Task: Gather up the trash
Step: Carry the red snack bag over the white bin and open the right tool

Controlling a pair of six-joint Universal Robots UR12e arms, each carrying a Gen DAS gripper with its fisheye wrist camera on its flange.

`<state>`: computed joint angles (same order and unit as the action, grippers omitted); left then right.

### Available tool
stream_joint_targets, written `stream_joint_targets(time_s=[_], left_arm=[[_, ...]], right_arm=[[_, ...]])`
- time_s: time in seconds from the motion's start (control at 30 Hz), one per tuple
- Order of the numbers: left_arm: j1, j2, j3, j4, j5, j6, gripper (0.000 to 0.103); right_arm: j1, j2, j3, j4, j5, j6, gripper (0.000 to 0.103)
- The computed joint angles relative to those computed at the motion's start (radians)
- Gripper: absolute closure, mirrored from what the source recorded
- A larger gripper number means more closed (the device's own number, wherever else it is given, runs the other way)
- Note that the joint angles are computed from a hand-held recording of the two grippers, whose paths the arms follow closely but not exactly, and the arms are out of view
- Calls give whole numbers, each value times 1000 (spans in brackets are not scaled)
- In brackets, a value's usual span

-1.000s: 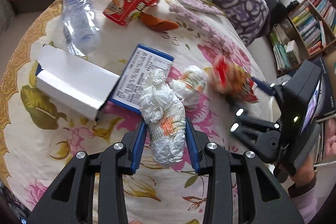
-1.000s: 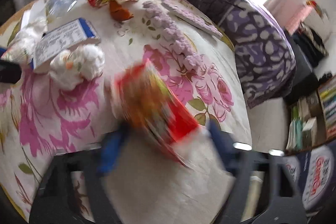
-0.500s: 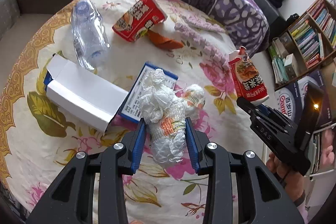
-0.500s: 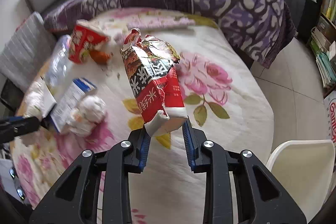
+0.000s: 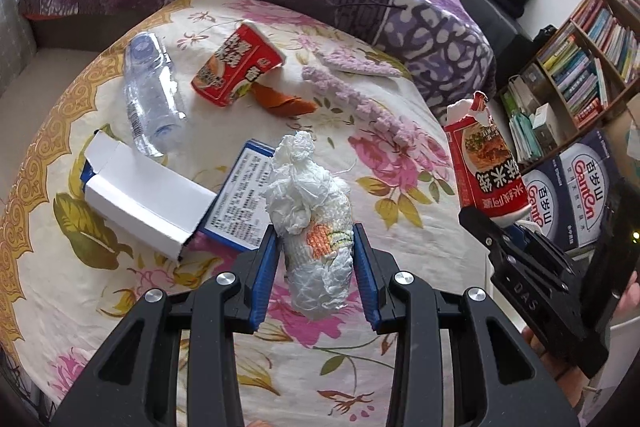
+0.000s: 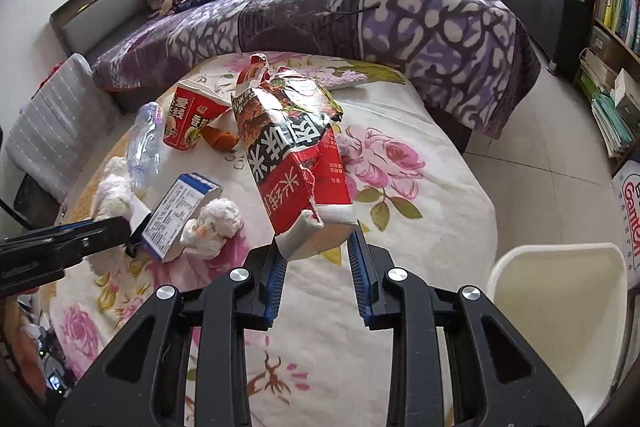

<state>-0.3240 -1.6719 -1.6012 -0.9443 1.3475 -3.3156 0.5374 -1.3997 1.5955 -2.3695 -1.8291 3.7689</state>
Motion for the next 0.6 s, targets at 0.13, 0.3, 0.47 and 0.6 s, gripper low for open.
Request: stream_joint_targets(time_s=[0.13,0.3,0.47,0.6], left_arm=[[-17,-6,6,3,9,3,66],[-39,-16,16,-2,8,9,66],[-65,-27,27,-3,9,24,66],[-88,-37,37,-7,-1,37,66]], right_arm=[[1,-15,12,17,-5,8,74],[-2,-50,38,59,-15,42,74],[-13,-90,70,101,-16,100,74],[-28,-121,91,160,-15,175,74]])
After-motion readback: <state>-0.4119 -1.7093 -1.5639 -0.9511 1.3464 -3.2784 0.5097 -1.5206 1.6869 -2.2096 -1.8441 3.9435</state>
